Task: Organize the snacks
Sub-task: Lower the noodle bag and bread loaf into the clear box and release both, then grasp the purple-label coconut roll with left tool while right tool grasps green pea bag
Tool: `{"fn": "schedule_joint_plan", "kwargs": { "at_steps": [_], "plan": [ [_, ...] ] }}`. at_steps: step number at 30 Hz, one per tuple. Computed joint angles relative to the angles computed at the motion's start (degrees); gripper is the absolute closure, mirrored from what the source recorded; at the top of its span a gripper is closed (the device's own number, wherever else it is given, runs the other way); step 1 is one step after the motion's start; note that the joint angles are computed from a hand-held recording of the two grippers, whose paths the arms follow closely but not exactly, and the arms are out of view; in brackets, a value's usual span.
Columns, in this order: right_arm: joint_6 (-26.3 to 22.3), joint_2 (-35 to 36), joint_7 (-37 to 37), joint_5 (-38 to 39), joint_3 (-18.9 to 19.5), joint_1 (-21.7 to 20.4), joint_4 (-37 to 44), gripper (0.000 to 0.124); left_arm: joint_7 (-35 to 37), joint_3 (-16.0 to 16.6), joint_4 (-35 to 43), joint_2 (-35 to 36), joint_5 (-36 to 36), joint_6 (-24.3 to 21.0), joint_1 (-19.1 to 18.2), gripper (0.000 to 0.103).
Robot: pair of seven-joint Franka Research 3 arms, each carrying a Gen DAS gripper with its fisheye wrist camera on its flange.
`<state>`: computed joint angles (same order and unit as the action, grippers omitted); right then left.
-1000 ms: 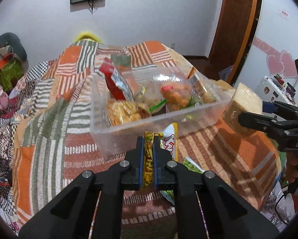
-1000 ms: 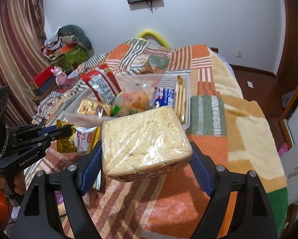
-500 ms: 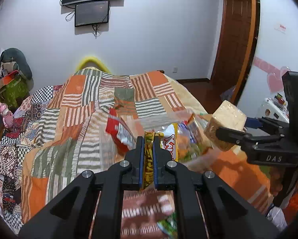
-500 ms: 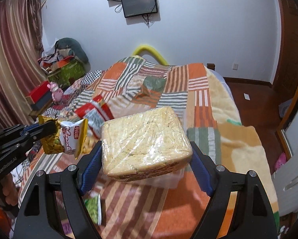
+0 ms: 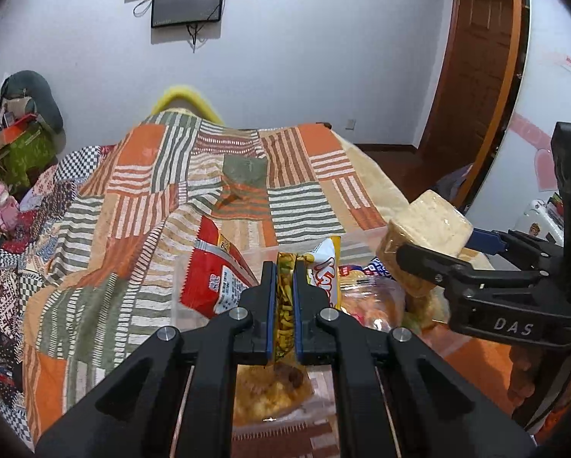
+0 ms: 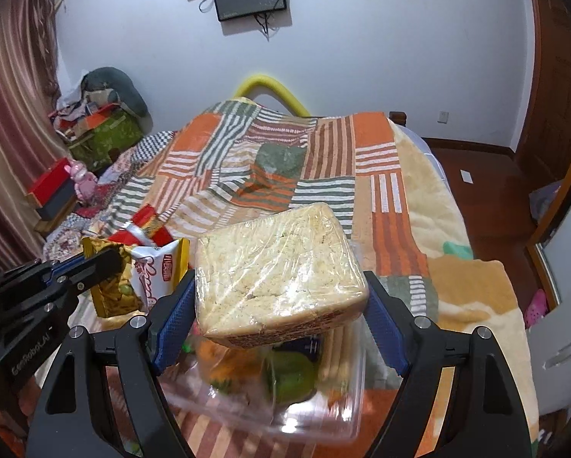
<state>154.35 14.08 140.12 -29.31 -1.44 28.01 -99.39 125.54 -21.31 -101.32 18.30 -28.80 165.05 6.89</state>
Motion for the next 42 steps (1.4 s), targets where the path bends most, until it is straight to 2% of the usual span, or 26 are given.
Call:
{"fn": "schedule_joint_plan", "kwargs": {
  "at_steps": [2, 9, 14, 17, 22, 28, 34, 42],
  "plan": [
    [-0.59, 0.88, -0.88, 1.13, 0.21, -0.26, 0.80, 0.045, -1.84, 1.10, 1.38, 1.53, 1.99, -0.44, -1.03, 0.097],
    [-1.62, 2.38, -3.02, 3.94, -0.12, 0.00, 2.15, 0.044, -6.51, 1.71, 2.55, 3.92, 6.63, 0.42, -1.36, 0.096],
    [-2.38, 2.22, -5.10, 5.68, 0.31, -0.27, 2.40, 0.041, -8.08, 0.58, 2.24, 3.96, 8.25, -0.62, 0.23, 0.089],
    [-2.08, 2.16, -7.28, 8.55, 1.00, -0.98, 2.29, 0.041, -7.29, -0.42, 1.30, 3.04, 7.21, -1.00, 1.36, 0.077],
    [-0.40, -0.76, -6.57, 7.04, 0.60, -0.23, -0.71, 0.041, -3.05, -2.18, -1.89, -0.20, 3.03, 0.48, 3.03, 0.058],
    [0.39, -5.74, -3.70, 1.22, 1.61, -0.08, -5.21, 0.041, 5.39, -2.66, -7.11, -6.91, -6.86, 0.60, 4.07, 0.045],
    [1.14, -11.44, -0.55, -3.07, 4.75, -1.71, -11.74, 0.041, 12.63, 0.16, -13.98, -14.33, -15.00, -1.69, 2.85, 0.032],
    [0.51, -17.37, 3.56, -6.04, 9.98, -4.07, -19.67, 0.041, 15.30, 6.60, -26.30, -23.76, -17.29, -5.70, -1.75, 0.026]
  ]
}}
